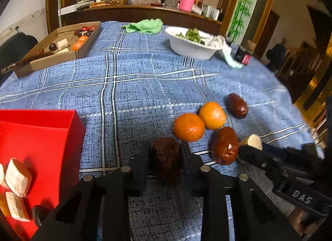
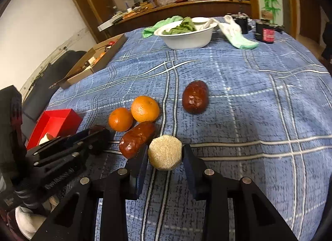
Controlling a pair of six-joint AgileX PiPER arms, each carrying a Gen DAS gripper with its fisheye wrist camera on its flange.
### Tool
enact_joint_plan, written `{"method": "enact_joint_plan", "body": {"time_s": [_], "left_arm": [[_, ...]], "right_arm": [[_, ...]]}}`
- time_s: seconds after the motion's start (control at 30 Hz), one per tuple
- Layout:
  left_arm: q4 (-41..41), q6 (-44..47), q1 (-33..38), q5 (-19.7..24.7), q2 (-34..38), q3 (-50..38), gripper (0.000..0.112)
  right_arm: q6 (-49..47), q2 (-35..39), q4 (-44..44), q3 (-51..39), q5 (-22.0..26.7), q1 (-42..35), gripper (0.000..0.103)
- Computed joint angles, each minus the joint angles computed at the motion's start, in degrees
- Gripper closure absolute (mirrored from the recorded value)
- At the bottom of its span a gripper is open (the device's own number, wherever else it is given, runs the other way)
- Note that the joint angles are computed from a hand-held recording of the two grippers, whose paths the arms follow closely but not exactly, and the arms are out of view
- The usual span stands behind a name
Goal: Organize fruits
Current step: 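Grasp a wrinkled dark date with the left gripper while the right gripper grasps a round yam slice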
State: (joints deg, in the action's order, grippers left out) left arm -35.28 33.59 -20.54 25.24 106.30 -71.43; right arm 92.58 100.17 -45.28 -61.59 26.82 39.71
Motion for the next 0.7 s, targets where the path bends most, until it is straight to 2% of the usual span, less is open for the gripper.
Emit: {"method": "enact_joint_plan", "body": {"time_s": [0.03,0.17,0.3,0.53,0.7], "left_arm": [[-2.7,2.5,0.5,0.3,-0.2,0.4,0.085],[-11.8,10.7,2.1,0.7,-1.3,2.1,0.085],[-16.9,15.1,3.1,1.4,-2.3,3.3,0.085],[-16.8,15.9,2.1,2.3,-1.9,2.9,0.085],[-16.6,16.8,1.2,2.9,-1.6,2.5,0.085]], "right_arm": [[3.1,-0.4,-1.3,0.4,1.5,0.8,0.067],[15.0,-2.8,-8.5,3.9,1.7,2.9,0.067],[11.6,-0.4,-8.0,0.3,4.6,3.9,0.067],[10.1,0.6,-12.8,-2.9,9.4,7.4,0.067],[12.0,-0.5,-14.4,-1.7,8.1,7.2,0.067]]}}
